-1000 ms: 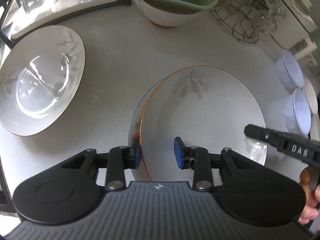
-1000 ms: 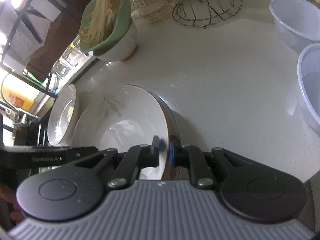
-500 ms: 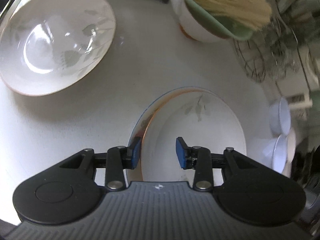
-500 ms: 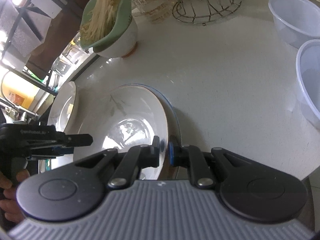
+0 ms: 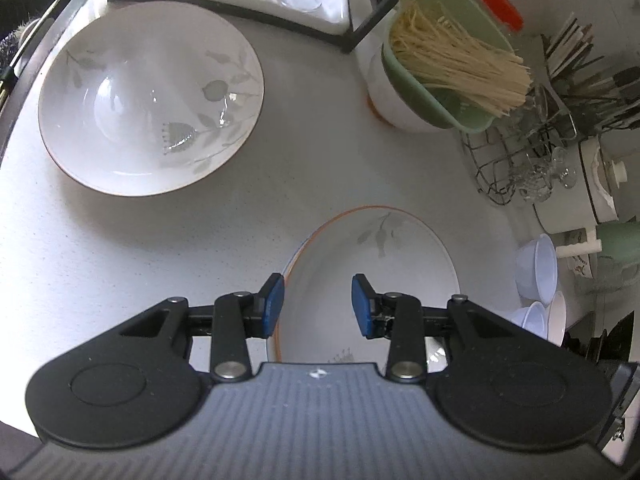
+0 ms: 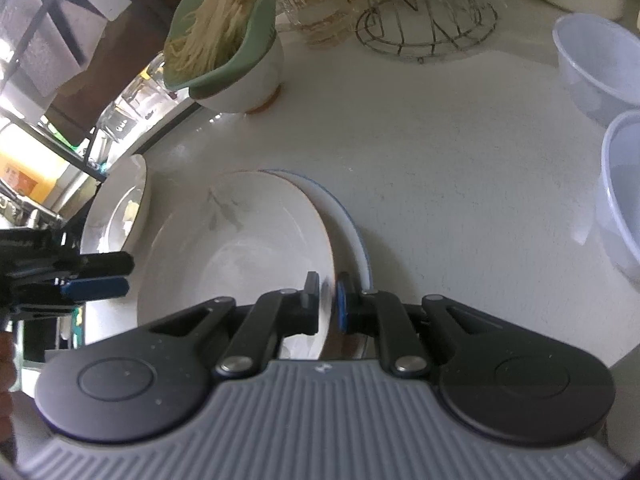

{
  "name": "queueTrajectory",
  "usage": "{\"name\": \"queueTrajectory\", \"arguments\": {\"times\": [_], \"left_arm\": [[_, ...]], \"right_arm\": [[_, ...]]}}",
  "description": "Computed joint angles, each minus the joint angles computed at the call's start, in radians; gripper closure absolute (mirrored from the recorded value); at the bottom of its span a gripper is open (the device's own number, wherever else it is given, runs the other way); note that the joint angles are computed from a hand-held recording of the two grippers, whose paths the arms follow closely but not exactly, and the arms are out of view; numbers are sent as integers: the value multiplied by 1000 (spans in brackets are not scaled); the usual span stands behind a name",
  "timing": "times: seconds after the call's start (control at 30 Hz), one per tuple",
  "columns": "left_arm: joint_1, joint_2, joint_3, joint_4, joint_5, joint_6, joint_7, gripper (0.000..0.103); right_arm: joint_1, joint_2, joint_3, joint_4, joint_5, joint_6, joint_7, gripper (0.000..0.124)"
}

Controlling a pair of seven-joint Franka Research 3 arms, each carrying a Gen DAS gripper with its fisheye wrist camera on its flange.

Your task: Organize plates and bowls

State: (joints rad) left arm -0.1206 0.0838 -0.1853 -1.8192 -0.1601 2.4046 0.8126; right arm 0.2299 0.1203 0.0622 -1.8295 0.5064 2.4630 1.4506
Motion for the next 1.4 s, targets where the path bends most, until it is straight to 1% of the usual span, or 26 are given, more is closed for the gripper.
{"name": "queueTrajectory", "arguments": {"times": [0.17,0.23,0.3,0.43,0.63,0.73,0.8,0.83,0.93,1.03,1.13,1.27,1.4], "left_arm": [[-15,-5,-7,2,53,13,0,62],[-23,-5,-8,12,94,8,-2,62],[-35,-5,-9,30,168,0,-7,62],[-50,-3,-11,56,253,5,-9,62],[-71,-9,-18,86,337,1,-12,62],[-83,-20,-20,89,392,7,-27,62],[-91,-22,-21,105,436,-10,-41,62],[-94,-28,-21,105,455,-6,-55,62],[-98,-43,-24,110,470,-5,-59,62],[-106,-49,-29,131,506,-41,-72,62],[-110,-62,-32,133,505,-48,-80,62],[-118,-81,-40,129,531,-53,-101,62],[-126,-93,-48,121,540,-60,-104,62]], "right_arm": [[15,-16,-2,-6,-75,69,7,112],[13,-22,1,-8,-61,87,-15,112],[14,-32,1,-11,-66,103,-31,112],[10,-56,0,-16,-40,116,-65,112],[7,-111,-4,-36,30,140,-137,112],[10,-138,-7,-48,33,161,-151,112],[13,-154,-9,-56,28,177,-154,112],[14,-164,-10,-60,28,181,-161,112],[15,-185,-20,-56,66,170,-187,112],[16,-208,-26,-63,97,180,-201,112],[18,-233,-31,-75,108,179,-208,112],[14,-258,-32,-91,76,169,-189,111],[16,-284,-35,-112,55,141,-180,111]]}}
